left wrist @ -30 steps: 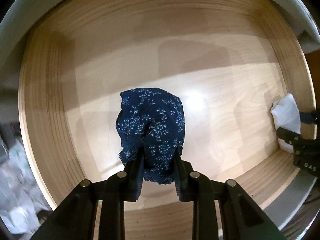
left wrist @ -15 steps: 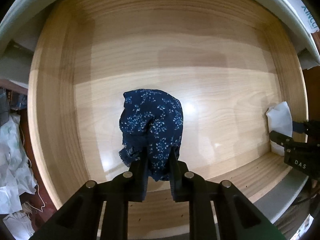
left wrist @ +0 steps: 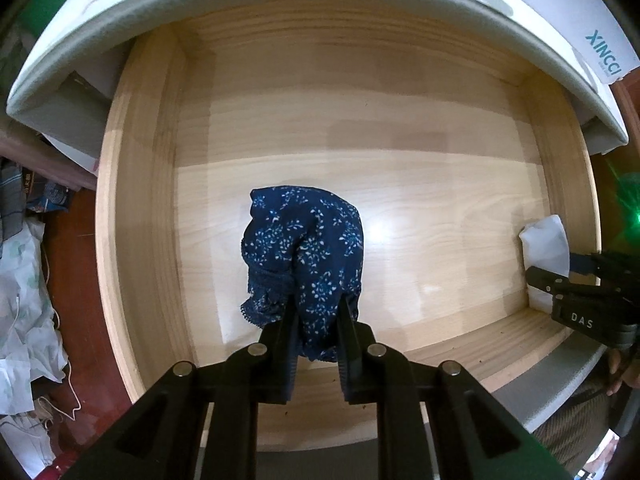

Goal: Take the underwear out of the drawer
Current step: 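Carry the navy underwear with the left tool up into the white box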

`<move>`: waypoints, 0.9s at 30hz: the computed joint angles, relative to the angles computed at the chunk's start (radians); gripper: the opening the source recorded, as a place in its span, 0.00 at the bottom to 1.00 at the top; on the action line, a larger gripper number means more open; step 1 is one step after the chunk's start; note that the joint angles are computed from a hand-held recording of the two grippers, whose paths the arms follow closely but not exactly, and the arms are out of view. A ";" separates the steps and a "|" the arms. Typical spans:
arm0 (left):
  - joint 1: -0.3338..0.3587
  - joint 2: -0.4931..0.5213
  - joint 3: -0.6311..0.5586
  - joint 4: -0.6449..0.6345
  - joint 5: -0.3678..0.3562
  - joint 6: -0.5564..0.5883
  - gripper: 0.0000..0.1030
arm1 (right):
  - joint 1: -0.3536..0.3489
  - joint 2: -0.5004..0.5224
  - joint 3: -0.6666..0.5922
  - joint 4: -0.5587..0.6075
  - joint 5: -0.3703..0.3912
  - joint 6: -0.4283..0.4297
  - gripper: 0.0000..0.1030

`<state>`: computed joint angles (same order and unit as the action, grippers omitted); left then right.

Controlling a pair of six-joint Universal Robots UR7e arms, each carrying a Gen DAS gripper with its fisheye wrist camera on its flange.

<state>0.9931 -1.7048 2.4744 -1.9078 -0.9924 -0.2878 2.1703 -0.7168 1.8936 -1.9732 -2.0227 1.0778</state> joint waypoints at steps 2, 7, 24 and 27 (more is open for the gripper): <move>-0.020 -0.033 0.007 0.025 0.010 -0.009 0.15 | 0.000 0.000 0.000 0.004 -0.001 0.001 0.45; -0.055 -0.144 0.058 0.059 0.020 -0.017 0.15 | 0.003 0.008 -0.010 0.021 -0.007 0.011 0.45; -0.204 -0.317 0.033 0.186 0.059 -0.063 0.15 | 0.015 0.042 -0.054 0.068 -0.017 0.035 0.45; -0.222 -0.339 0.022 0.201 0.055 -0.068 0.15 | 0.017 0.042 -0.057 0.072 -0.019 0.035 0.45</move>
